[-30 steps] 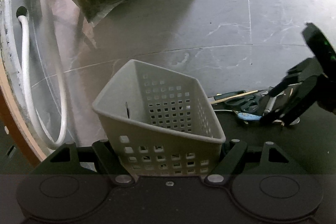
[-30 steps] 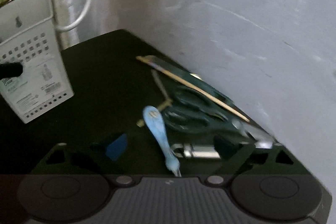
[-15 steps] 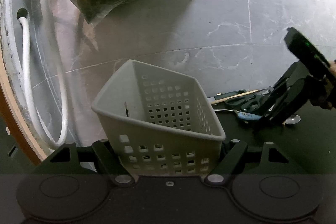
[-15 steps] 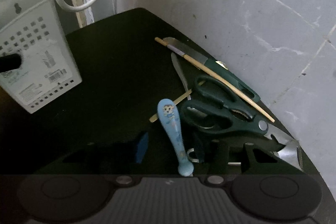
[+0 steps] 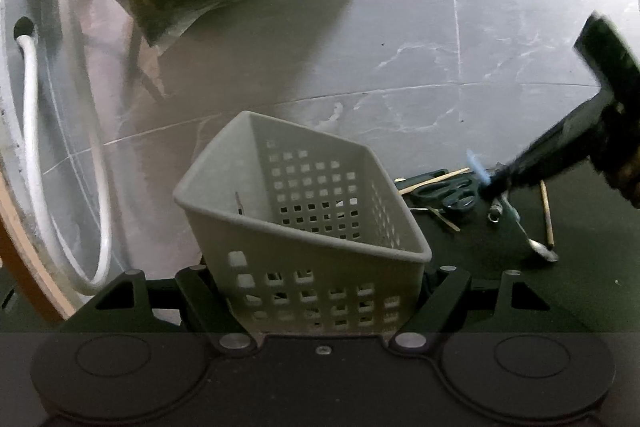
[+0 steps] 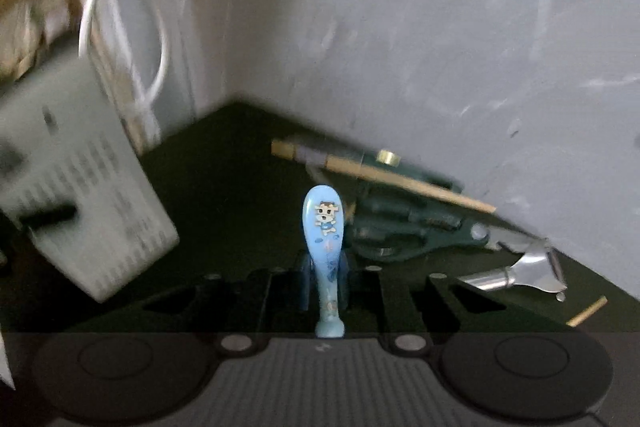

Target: Organize utensils

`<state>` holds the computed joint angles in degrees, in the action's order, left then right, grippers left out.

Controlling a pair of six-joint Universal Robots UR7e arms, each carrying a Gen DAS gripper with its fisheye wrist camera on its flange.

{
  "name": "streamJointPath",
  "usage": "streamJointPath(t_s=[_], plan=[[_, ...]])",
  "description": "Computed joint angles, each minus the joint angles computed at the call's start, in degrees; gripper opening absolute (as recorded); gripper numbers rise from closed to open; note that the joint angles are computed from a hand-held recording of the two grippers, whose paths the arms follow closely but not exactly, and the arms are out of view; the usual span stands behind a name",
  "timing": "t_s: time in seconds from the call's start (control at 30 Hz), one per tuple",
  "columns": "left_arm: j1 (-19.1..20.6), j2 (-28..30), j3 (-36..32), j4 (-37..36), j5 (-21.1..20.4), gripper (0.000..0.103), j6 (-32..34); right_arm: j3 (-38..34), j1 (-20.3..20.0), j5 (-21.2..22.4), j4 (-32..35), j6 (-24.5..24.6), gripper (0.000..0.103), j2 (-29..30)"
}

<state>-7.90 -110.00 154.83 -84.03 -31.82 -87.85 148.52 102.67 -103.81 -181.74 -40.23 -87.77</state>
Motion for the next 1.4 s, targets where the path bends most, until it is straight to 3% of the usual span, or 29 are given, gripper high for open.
streamJointPath(t_s=[0.13,0.23,0.3,0.43,0.63,0.77,0.9,1.03,1.13,1.4], plan=[[0.5,-2.3,1.3,-4.1,0.6,0.079,5.5,2.1,2.9,4.4,-7.0,6.2,0.016,-3.5],[0.6,-2.8,2.2,-7.4,0.9,0.079,8.4,2.0,7.3,6.3,-11.6,9.7,0.006,-4.3],[0.5,-3.0,2.8,-9.5,0.9,0.079,10.1,0.9,10.5,7.2,-13.5,11.4,0.006,-3.8],[0.7,-2.7,3.9,-14.4,1.2,0.079,13.6,-2.0,15.5,9.6,-12.3,11.1,0.003,-1.9],[0.9,-3.6,4.3,-15.5,1.0,0.078,14.0,-3.6,18.2,14.9,-10.9,11.1,0.003,1.9],[0.7,-3.9,4.3,-14.9,0.9,0.078,13.6,-3.6,19.5,12.5,-11.4,12.2,0.003,5.2],[0.9,-3.6,4.3,-15.2,1.0,0.078,13.1,-2.8,17.8,7.3,-10.8,13.2,0.008,3.9],[0.5,-4.1,4.1,-13.4,0.8,0.078,12.0,-2.2,14.4,1.6,-7.2,12.9,0.036,2.0],[0.5,-4.0,3.8,-12.4,0.8,0.078,11.1,-2.0,11.8,-1.6,-4.6,14.5,0.048,2.4],[1.4,-3.5,3.4,-12.4,1.1,0.078,11.2,0.0,5.3,-2.5,-1.8,19.7,0.052,5.3]])
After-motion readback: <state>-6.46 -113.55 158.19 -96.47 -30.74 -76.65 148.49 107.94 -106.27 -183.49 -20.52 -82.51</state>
